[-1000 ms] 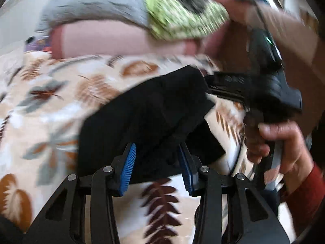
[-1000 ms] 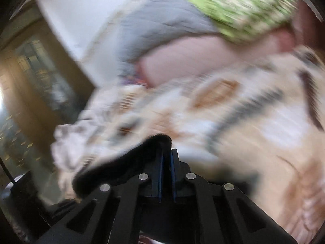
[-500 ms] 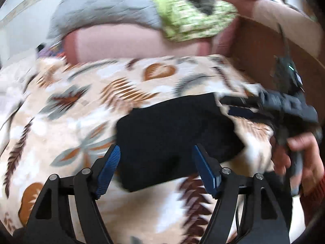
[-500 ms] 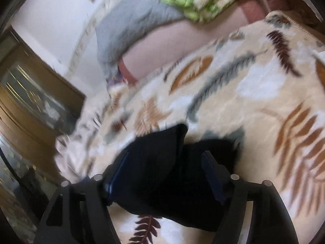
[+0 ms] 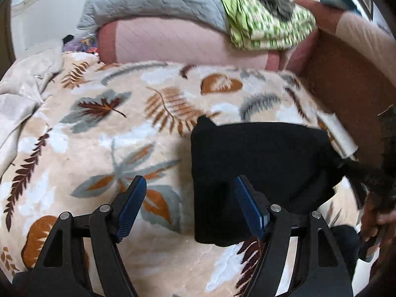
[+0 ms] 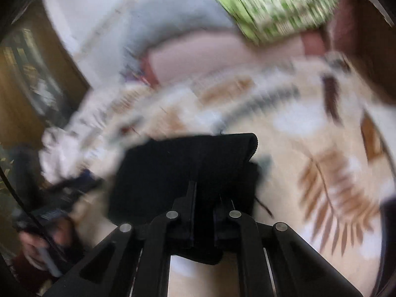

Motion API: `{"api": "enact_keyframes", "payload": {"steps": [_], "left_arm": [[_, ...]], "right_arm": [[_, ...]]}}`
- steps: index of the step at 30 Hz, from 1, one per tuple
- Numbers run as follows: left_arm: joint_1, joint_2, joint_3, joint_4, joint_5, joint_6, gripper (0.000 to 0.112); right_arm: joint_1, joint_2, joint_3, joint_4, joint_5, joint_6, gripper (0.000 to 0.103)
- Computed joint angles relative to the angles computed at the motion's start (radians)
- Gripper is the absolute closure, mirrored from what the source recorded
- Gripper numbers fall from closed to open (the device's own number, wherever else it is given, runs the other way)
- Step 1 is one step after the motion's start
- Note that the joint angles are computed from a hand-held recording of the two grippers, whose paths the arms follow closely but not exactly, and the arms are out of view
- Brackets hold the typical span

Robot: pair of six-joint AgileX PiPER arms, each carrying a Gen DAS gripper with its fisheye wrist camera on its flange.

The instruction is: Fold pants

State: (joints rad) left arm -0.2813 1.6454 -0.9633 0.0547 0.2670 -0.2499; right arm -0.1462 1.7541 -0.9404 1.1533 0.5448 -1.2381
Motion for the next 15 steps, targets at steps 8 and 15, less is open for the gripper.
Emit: {"api": "enact_keyframes", "payload": {"steps": [8, 15], "left_arm": [[-0.02, 0.072, -0.063, 0.072, 0.036, -0.058, 0.039], [-0.029, 0.112, -0.077, 0.098, 0.031, -0.125, 0.038]], "right_arm": [[-0.045, -0.036, -0.005, 0.038, 0.003, 0.018, 0.067], [0.094, 0.121, -0.314, -0.065, 0.165, 0.125, 0.062]]}}
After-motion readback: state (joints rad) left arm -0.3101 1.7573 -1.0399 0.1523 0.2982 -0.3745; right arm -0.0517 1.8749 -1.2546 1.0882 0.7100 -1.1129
